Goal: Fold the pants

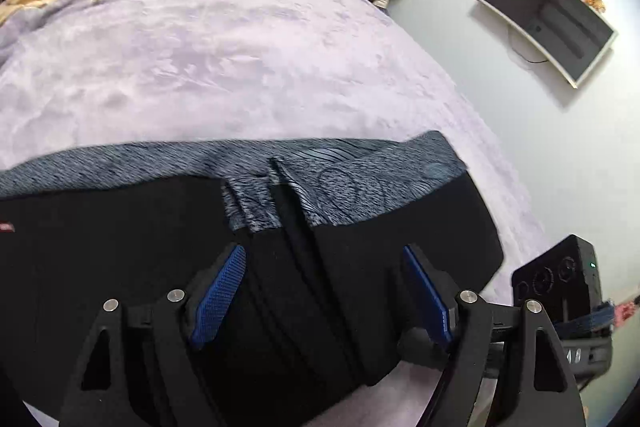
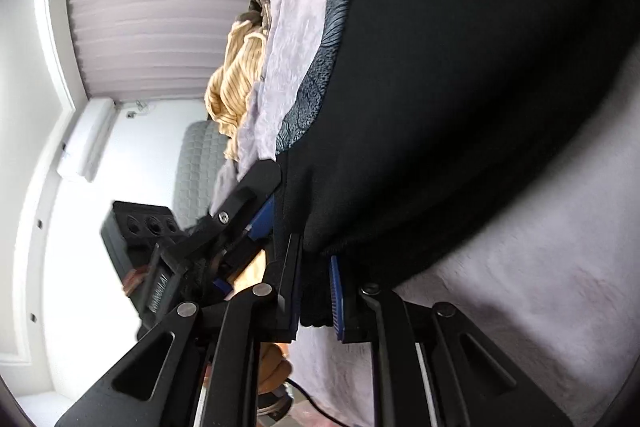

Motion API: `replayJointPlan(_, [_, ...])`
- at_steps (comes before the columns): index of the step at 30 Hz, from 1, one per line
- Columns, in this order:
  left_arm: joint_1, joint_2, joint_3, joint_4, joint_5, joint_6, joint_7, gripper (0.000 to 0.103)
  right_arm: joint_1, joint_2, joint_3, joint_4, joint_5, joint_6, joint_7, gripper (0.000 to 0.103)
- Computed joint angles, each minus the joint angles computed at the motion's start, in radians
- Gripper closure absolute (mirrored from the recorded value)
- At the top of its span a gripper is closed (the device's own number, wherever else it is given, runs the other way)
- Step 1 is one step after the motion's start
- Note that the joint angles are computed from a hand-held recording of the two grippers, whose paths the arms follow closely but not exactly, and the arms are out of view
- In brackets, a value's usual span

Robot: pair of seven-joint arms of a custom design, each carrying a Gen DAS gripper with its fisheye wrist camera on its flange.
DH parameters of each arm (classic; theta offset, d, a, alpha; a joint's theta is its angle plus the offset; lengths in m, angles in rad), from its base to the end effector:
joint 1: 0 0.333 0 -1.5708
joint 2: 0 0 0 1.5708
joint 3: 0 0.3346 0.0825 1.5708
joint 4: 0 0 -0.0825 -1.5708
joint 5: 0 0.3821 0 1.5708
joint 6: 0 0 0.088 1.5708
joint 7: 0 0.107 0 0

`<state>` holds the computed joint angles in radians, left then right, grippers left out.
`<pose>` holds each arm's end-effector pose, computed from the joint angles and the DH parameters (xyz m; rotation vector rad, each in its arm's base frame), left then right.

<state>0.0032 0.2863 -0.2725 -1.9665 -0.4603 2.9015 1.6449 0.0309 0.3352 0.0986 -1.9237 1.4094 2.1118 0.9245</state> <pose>0.6391 -0.1345 0.4212 -2.0928 1.8831 -1.0121 0.6212 0.1229 0.3567 -1.3590 1.5795 0.8064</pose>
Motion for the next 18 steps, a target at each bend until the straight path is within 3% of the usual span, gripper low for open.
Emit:
replayJointPlan(1, [-0.041, 0.007, 0.057, 0.004, 0.073, -0.015, -0.081, 0.022, 0.02, 0.011, -0.003, 0.015, -0.051, 0.027, 0.027, 0.09])
replayJointPlan(3, [-0.072, 0.025, 0.108, 0.018, 0.168, -0.058, -0.184, 0.022, 0.041, 0.053, -0.003, 0.055, -0.157, 0.049, 0.068, 0.09])
replayJointPlan(5, [-0.025, 0.019, 0.059, -0.011, 0.121, -0.037, -0.134, 0.022, 0.012, 0.054, 0.013, 0.053, -0.142, 0.01, 0.044, 0.086])
replayJointPlan(7, [-0.037, -0.01, 0.07, -0.047, 0.157, -0.007, -0.149, 0.022, -0.021, 0.055, 0.01, 0.081, -0.192, -0.099, 0.021, 0.066])
replayJointPlan(8, [-0.067, -0.023, 0.104, -0.053, 0.219, -0.003, -0.194, 0.022, -0.027, 0.041, 0.009, 0.085, -0.22, -0.13, 0.006, 0.06])
replayJointPlan(10, [-0.101, -0.034, 0.145, -0.052, 0.316, 0.013, -0.265, 0.022, -0.034, -0.012, -0.006, 0.068, -0.259, -0.131, -0.06, 0.044])
replayJointPlan(14, [-0.058, -0.025, 0.091, -0.008, 0.296, 0.026, -0.241, 0.022, -0.057, -0.072, -0.046, 0.09, -0.231, -0.044, -0.186, 0.043])
replayJointPlan(16, [-0.047, 0.0, 0.062, 0.041, 0.282, 0.006, -0.201, 0.022, -0.08, -0.051, -0.064, 0.141, -0.202, -0.008, -0.207, 0.042])
replayJointPlan(18, [-0.071, 0.024, 0.073, 0.087, 0.315, -0.015, -0.204, 0.022, -0.09, 0.011, -0.072, 0.237, -0.226, 0.034, -0.181, 0.042])
